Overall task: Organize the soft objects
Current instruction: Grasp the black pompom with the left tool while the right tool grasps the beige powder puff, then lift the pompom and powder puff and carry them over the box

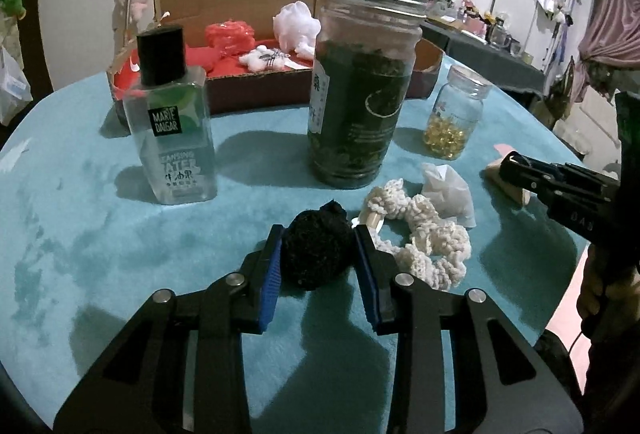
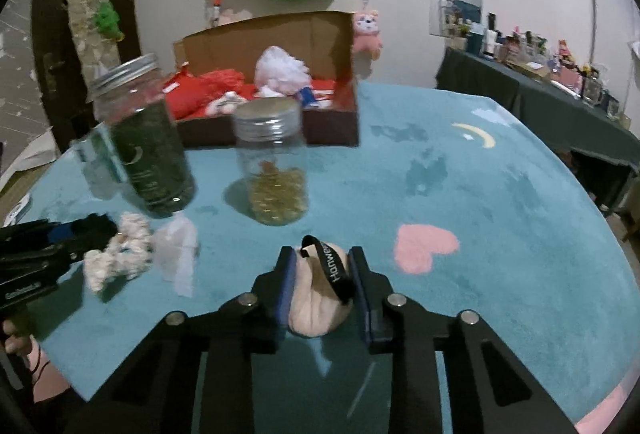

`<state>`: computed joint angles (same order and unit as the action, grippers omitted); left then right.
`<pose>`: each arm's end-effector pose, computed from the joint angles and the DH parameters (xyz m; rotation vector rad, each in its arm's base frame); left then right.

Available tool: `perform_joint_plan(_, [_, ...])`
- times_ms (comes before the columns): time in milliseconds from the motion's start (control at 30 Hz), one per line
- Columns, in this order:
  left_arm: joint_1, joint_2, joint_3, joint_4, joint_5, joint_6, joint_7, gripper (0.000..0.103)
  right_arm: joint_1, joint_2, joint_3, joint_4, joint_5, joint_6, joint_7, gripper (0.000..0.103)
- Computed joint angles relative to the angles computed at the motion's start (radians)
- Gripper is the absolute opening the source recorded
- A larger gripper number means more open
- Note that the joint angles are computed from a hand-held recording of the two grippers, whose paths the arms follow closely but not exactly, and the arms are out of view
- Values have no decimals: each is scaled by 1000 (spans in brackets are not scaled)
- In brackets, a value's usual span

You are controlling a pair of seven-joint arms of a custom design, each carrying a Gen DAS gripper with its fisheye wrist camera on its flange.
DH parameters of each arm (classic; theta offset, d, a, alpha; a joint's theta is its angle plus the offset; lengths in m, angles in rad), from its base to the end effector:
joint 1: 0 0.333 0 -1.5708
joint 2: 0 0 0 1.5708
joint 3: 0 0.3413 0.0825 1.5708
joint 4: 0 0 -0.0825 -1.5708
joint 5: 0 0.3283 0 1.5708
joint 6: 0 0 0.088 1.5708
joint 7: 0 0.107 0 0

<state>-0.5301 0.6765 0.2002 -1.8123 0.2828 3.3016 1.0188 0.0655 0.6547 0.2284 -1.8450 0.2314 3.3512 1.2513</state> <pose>0.6209 -0.2737 0.3277 -1.6414 1.9546 -0.9387 0.6578 0.1397 0.3389 -1.8714 1.4450 -0.6197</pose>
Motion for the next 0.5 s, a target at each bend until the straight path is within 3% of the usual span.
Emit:
perform_joint_plan(100, [-18, -3, 19, -8, -5, 8, -2, 32, 24, -1, -18, -5, -1, 16, -3, 18])
perform_joint_plan(233, [-25, -12, 27, -16, -13, 17, 3, 32, -64, -5, 87, -25, -39, 37, 3, 16])
perform_joint_plan(500, [-36, -30, 31, -44, -43, 48, 41, 32, -175, -17, 229, -66, -161, 64, 36, 15])
